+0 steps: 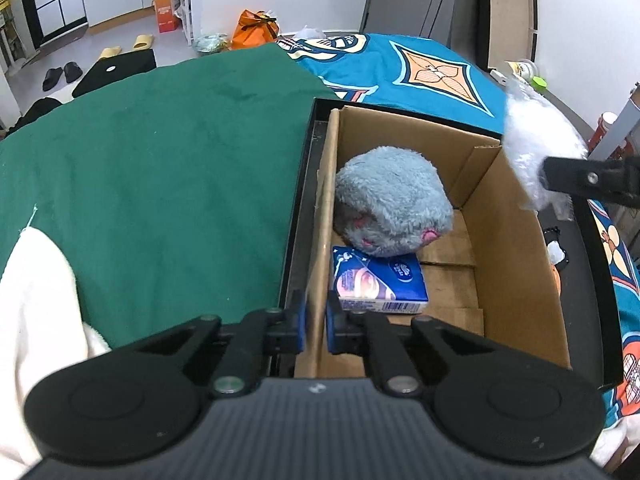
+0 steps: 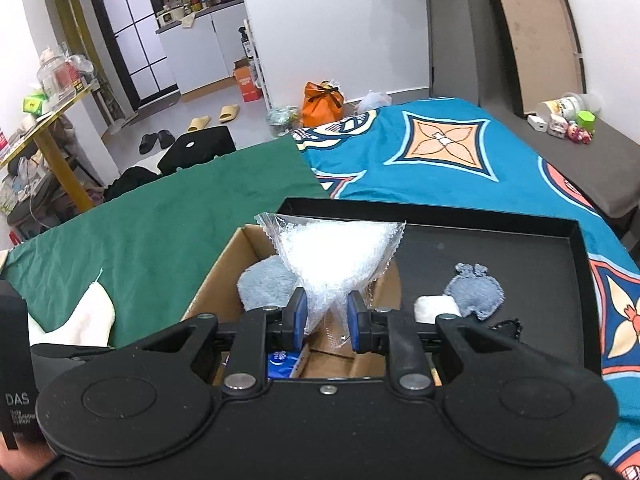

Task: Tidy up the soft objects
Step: 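Carry the fluff bag into the box beside the plush and release, then move the right gripper to the black beaded item and grasp it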

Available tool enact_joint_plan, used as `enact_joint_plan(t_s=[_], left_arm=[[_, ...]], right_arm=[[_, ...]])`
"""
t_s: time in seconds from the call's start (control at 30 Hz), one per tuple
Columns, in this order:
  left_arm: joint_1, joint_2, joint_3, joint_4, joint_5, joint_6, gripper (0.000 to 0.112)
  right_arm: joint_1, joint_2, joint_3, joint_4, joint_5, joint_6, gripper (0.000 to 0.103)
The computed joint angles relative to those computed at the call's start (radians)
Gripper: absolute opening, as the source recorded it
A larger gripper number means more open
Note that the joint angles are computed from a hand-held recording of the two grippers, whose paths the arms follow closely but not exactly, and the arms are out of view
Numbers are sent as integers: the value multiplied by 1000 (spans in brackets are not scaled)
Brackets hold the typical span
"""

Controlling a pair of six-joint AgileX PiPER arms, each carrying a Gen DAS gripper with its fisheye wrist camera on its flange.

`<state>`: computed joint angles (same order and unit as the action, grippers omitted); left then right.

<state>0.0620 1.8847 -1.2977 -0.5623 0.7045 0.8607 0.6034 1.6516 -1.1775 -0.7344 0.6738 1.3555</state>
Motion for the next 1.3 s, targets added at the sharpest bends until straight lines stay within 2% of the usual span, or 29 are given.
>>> enact_joint_plan(t_s=[0.07, 0.13, 0.2, 0.23, 0.53, 0.83, 0.93, 1.0, 1.1, 1.2, 1.3], left_arm=[[9, 3, -2, -9, 8, 6, 9], [15, 5, -5, -17, 15, 10, 9], [18, 5, -5, -20, 20, 16, 9], [18, 2, -3, -20, 17, 17, 9], [3, -3, -15, 28, 31, -17, 10], [-30, -30, 2, 102, -17, -67, 15], [-47, -48, 17, 137, -53, -91, 30], [-60, -60, 28, 161, -79, -97, 47], [-76, -65, 20, 188, -88, -114, 60], [-93, -58, -5, 214, -73, -140, 71], [-119, -52, -20, 259, -76, -187, 75]], right_arm=[[-2, 12, -12, 5, -11, -11, 22], [2, 23, -20, -4, -31, -45, 28], [21, 57, -66, 2, 47, -75, 54], [26, 61, -69, -1, 68, -65, 58], [37, -37, 68, -24, 62, 35, 58], [8, -107, 208, -45, 34, 118, 61], [-11, -127, 250, -55, 14, 133, 63], [-29, -136, 273, -56, -3, 138, 65], [-61, -151, 309, -66, -35, 157, 68], [-96, -159, 341, -81, -67, 169, 69], [-140, -169, 371, -75, -111, 160, 69]])
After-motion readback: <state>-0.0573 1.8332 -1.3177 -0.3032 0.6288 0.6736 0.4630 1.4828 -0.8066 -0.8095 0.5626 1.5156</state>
